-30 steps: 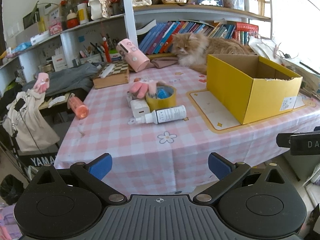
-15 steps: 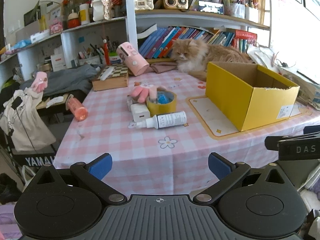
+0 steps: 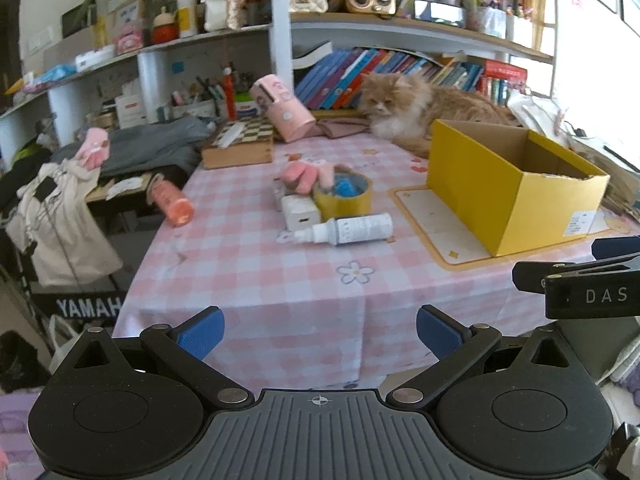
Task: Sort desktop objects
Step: 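Move both tools toward the tape roll, spray bottle and white charger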
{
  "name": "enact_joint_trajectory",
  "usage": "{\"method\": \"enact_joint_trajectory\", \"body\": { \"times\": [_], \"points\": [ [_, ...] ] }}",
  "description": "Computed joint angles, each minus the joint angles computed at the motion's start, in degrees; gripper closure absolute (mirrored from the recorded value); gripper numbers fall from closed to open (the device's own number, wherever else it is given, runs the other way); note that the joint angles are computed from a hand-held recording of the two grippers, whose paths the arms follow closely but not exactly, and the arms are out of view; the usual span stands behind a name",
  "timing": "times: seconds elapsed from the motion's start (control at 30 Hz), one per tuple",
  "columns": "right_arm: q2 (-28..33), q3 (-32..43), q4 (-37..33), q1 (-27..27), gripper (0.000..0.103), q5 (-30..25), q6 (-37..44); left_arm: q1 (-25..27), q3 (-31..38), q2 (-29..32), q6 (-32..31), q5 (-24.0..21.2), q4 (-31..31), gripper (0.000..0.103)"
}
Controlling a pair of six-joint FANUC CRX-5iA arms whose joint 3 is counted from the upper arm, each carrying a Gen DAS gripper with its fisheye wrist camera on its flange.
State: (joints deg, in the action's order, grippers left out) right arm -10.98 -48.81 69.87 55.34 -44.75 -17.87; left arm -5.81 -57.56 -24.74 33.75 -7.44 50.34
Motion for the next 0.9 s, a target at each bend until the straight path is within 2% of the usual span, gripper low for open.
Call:
{"method": "enact_joint_trajectory", "body": {
  "times": [0.37,0.67,0.77,0.9],
  "points": [
    [3.0,2.0,4.3,-2.7,0.0,8.4,2.4,8.3,1.0,-3.3,13.0,-5.3,-13.3,0.0],
    [5.2,3.2,11.0,-6.4,0.0,15.5,2.1,12.1,2.9,-4.2,23.3,-7.8,-23.0,0.0],
    [5.3,2.9,15.5,-9.0,0.0,19.8,-0.6,12.7,3.2,-4.2,24.7,-8.0,-24.6,0.0],
    [6.3,3.5,17.8,-10.3,0.0,21.5,-1.6,12.8,3.7,-3.5,25.1,-7.9,-25.6,0.0]
  ]
}}
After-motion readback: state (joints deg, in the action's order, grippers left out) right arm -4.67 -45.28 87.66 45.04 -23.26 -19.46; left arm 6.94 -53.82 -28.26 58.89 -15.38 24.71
